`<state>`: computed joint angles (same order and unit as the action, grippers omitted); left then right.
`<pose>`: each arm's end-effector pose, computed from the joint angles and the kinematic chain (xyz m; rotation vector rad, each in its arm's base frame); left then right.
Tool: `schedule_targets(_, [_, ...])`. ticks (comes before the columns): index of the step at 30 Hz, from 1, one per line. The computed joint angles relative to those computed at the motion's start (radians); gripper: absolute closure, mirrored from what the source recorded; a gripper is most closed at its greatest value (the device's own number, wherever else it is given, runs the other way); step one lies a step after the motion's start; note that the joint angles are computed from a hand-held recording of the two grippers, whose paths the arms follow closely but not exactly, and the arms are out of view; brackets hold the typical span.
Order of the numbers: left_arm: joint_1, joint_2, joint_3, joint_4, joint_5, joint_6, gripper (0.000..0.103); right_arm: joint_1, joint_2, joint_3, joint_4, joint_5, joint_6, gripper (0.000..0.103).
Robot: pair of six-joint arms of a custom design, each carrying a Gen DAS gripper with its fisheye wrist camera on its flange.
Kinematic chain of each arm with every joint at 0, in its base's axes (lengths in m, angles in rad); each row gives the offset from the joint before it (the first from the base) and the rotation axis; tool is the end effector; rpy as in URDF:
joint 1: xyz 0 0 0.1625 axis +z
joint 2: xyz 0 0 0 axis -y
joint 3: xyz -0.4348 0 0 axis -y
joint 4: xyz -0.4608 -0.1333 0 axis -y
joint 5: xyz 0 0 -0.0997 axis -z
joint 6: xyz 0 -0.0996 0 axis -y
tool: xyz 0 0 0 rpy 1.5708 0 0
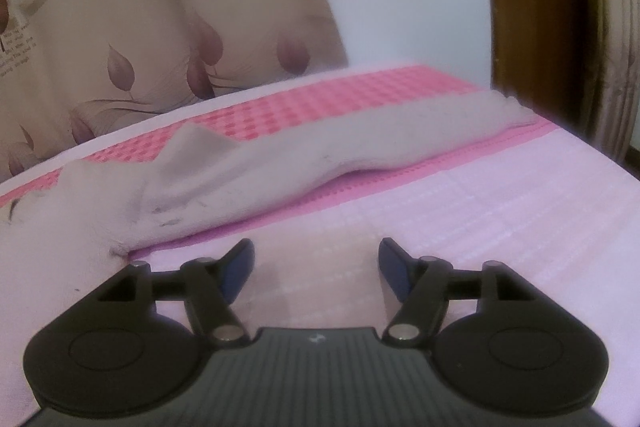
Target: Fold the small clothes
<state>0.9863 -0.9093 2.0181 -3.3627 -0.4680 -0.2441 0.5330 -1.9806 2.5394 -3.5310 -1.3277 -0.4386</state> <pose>-0.1337 -0.6048 0.1212 -0.0964 2.1393 -1.1987 -0.2039 -0.3029 0.3990 -0.3843 -1.9264 1.3797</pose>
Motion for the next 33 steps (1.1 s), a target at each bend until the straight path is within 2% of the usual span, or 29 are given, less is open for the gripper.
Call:
schedule_targets(1, [-0.018,0.001,0.019,-0.066,0.026,0.016,0.012,-0.006,-0.003,0.001,0.004,0.011,0.003,0.033])
schedule_targets(2, [-0.042,0.009,0.037,-0.148,0.06,0.041,0.003,-0.011,-0.006,0.002,0.006,0.021,0.007,0.032])
schedule_targets(4, [-0.088,0.028,0.061,-0.291,0.076,0.141,0.002,-0.031,-0.014,0.002,0.018,0.057,0.015,0.031])
schedule_targets(7, [-0.162,0.053,0.078,-0.341,0.04,0.291,0.006,-0.048,-0.02,0.005,0.014,0.084,0.03,0.031])
schedule_targets(10, [-0.216,0.061,0.077,-0.233,-0.07,0.352,0.006,-0.029,-0.013,0.012,-0.017,0.079,0.009,0.031])
schedule_targets(12, [-0.23,0.097,0.043,-0.219,-0.142,0.421,0.005,-0.037,-0.033,0.011,0.036,0.187,0.008,0.031])
schedule_targets(13, [-0.234,0.125,0.015,-0.229,-0.186,0.488,0.002,-0.021,-0.036,0.006,0.066,0.218,-0.003,0.031])
schedule_targets(15, [-0.225,0.18,-0.042,-0.227,-0.256,0.601,0.0,0.051,-0.021,-0.025,0.144,0.232,-0.071,0.031])
schedule_targets(16, [-0.214,0.196,-0.069,-0.195,-0.295,0.626,0.0,0.095,-0.005,-0.051,0.193,0.223,-0.114,0.031])
schedule_targets(18, [-0.186,0.241,-0.139,-0.145,-0.357,0.674,0.001,0.197,0.05,-0.119,0.268,0.155,-0.2,0.028])
schedule_targets(19, [-0.17,0.256,-0.168,-0.105,-0.387,0.683,0.003,0.242,0.086,-0.156,0.292,0.117,-0.237,0.02])
schedule_targets(21, [-0.139,0.271,-0.228,0.032,-0.445,0.641,0.014,0.32,0.164,-0.247,0.364,0.045,-0.306,0.016])
schedule_targets(23, [-0.107,0.274,-0.295,0.214,-0.545,0.564,0.014,0.383,0.248,-0.332,0.393,-0.031,-0.342,0.016])
schedule_targets(26, [-0.082,0.312,-0.369,0.325,-0.603,0.55,0.017,0.448,0.369,-0.472,0.485,-0.101,-0.352,0.016])
schedule_targets(29, [-0.058,0.348,-0.449,0.467,-0.67,0.51,0.019,0.484,0.474,-0.588,0.574,-0.113,-0.347,0.016])
schedule_targets(30, [-0.048,0.37,-0.476,0.489,-0.679,0.496,0.022,0.496,0.506,-0.621,0.598,-0.123,-0.349,0.016])
schedule_targets(33, [-0.042,0.403,-0.51,0.466,-0.687,0.535,0.022,0.519,0.579,-0.687,0.677,-0.155,-0.388,0.016])
